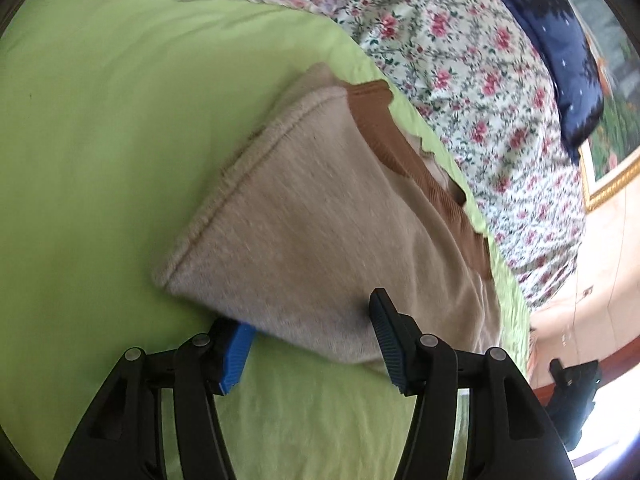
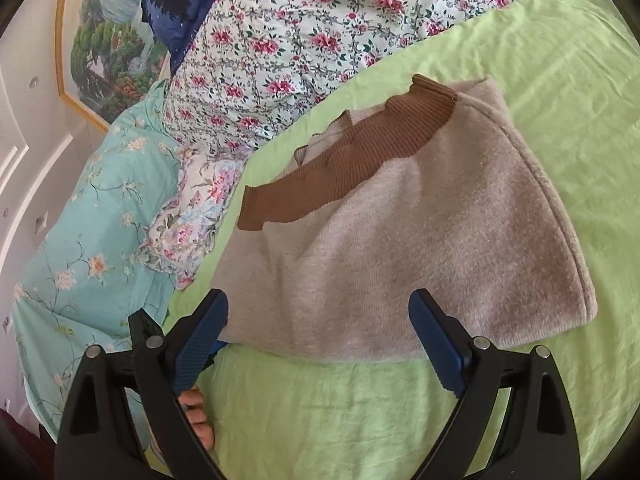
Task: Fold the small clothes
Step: 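Grasp the folded sweater edge with the left gripper and lift it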
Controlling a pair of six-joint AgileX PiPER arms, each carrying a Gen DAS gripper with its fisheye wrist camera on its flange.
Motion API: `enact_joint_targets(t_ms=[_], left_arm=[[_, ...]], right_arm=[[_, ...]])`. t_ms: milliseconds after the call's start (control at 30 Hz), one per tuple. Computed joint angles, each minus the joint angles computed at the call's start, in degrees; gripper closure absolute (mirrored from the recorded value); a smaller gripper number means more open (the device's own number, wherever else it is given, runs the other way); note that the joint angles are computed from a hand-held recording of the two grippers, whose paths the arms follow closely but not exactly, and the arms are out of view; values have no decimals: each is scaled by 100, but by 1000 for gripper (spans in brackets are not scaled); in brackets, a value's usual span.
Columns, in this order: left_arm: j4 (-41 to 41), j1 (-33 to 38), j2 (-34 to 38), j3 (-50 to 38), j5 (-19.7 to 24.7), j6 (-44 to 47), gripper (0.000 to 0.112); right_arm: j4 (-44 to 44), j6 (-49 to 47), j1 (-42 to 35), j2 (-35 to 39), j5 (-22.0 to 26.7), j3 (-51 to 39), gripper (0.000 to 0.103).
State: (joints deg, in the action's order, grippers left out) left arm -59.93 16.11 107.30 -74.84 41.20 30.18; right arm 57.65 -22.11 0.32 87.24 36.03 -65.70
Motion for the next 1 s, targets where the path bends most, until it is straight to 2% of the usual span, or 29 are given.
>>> enact_joint_targets(t_ms=[100, 267, 333, 367, 400, 433, 567, 667, 767, 933, 1000], left_arm=[[52, -2, -73, 80, -47, -47, 55], [190, -3, -135, 156, -389, -242, 57], [428, -73, 55, -137, -548, -530, 65], [621, -136, 163, -313, -654, -714, 76], [728, -174, 293, -512, -654, -811, 93], [696, -177, 435, -727, -531, -794, 100], [1199, -513, 215, -899, -828, -978, 102], [1237, -895, -156, -903, -1017, -652, 103], [1390, -1415, -338, -1093, -1023, -470, 103], [1672, -2250, -160, -1366, -1084, -281, 103], [1849, -2495, 25, -1502, -1042, -332, 103]], right_arm=[[-19, -36, 3, 102, 31, -73, 11], [-196, -19, -5, 307, 126, -306, 11], [-251, 33, -4, 381, 159, -397, 11], [-251, 29, -13, 412, 179, -437, 11], [-224, -7, -9, 415, 169, -444, 11], [-227, -15, 6, 424, 155, -462, 11], [-465, -47, -70, 548, 332, -775, 11], [-908, 201, -124, 707, 575, -1203, 11], [-589, 61, -353, 1076, 1082, -1800, 11], [-538, 320, -373, 2059, 1916, -3424, 11], [-344, 469, -340, 2742, 2376, -4334, 11]])
